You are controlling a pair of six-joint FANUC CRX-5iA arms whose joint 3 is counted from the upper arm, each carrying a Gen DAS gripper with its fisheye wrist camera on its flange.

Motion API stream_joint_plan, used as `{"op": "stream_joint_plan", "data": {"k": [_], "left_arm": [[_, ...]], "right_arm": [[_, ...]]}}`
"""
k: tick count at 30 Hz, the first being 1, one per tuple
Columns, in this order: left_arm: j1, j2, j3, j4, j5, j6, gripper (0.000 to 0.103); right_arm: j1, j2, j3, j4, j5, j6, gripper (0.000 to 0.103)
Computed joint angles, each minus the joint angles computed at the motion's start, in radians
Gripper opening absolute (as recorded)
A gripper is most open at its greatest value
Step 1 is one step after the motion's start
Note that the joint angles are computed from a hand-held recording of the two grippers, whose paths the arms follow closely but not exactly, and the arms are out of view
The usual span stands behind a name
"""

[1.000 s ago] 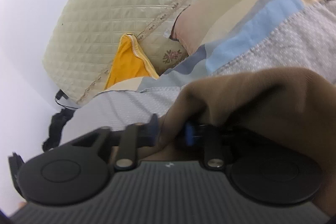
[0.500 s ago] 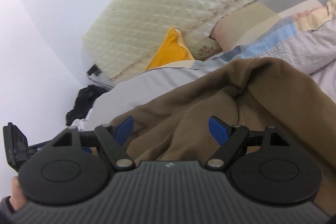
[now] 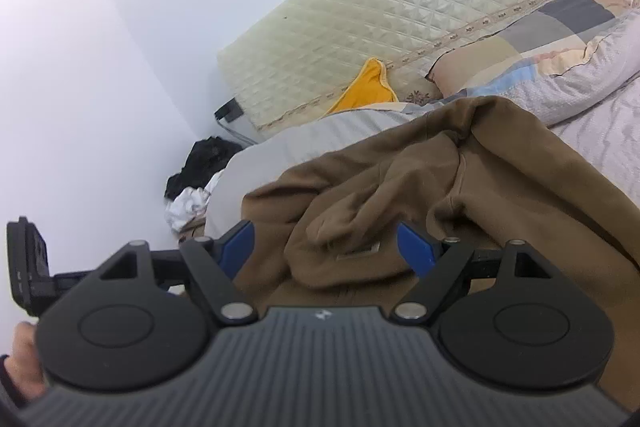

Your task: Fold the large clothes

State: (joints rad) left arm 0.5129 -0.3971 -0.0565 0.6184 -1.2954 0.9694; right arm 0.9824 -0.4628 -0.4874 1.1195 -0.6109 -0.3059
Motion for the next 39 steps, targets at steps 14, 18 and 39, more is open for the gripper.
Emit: {"op": "stream_joint_plan", "data": {"k": [14,18,39], "left_arm": [[0.159,-0.155,-0.194,-0.009,-0.07,0.202,0.086],[0.166,-0.168,-0.239,-0.053,-0.017,0.332,0.086],[0.052,-0.042,-0.217,-0.304,0.233,0.732,0.07]], "right_arm": [[0.093,-0.108,-0.189,0.039,-0.093,-0.217,0.082],[0.048,-0.099,-0.219,-0.02,-0.019,-0.271,0.082],[-0.346,0.055,-0.317,0.1,0.5,-0.44,0.081]]}}
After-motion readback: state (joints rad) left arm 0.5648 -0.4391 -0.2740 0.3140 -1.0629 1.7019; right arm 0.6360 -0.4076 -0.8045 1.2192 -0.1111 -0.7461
